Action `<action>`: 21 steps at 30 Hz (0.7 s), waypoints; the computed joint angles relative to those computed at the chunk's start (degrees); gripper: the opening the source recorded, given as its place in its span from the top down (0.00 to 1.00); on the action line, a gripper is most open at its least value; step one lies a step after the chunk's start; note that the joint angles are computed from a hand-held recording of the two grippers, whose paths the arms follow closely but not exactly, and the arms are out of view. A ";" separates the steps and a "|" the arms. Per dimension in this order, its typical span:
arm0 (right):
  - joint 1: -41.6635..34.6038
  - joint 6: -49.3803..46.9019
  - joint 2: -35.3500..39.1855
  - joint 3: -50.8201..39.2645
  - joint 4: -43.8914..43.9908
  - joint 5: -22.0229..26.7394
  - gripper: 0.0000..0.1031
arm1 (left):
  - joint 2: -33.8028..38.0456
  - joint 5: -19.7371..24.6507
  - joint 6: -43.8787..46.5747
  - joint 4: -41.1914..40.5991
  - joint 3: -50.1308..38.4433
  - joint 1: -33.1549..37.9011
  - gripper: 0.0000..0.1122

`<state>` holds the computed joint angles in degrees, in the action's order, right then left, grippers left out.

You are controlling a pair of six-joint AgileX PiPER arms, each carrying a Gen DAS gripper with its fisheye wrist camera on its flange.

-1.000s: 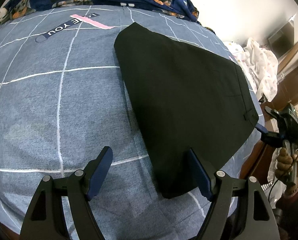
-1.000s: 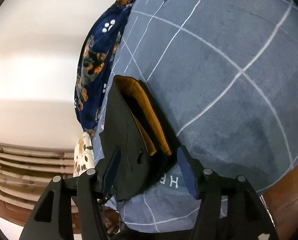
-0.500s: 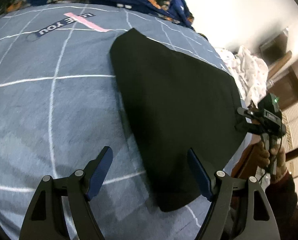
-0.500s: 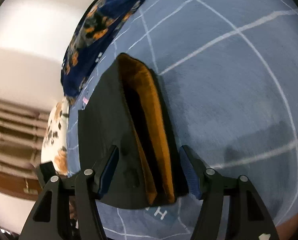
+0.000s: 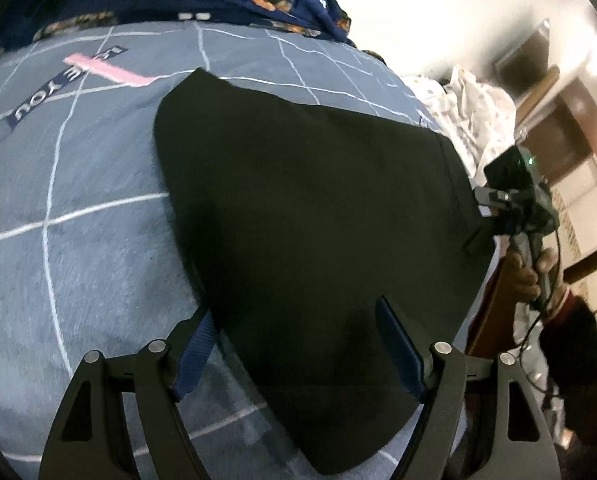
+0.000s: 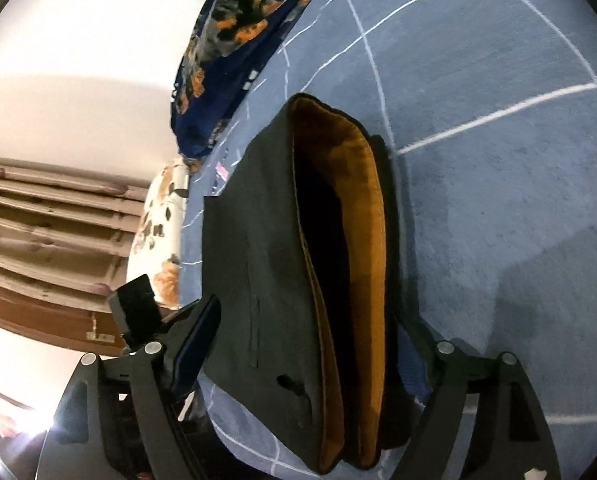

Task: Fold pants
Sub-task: 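Lift the folded black pants with the right gripper off the bed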

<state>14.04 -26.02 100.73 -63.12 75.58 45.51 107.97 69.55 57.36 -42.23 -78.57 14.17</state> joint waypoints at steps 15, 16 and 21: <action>1.95 -0.17 4.84 -8.46 -5.58 4.64 0.21 | -5.48 -10.12 1.53 4.17 6.62 -5.36 0.21; 1.99 -0.11 4.89 -8.55 -5.48 4.69 0.20 | -5.42 -10.17 1.36 4.32 6.53 -5.47 0.21; 2.55 1.65 5.30 -9.48 -6.93 4.39 0.16 | -5.35 -10.73 0.71 5.11 6.23 -6.24 0.20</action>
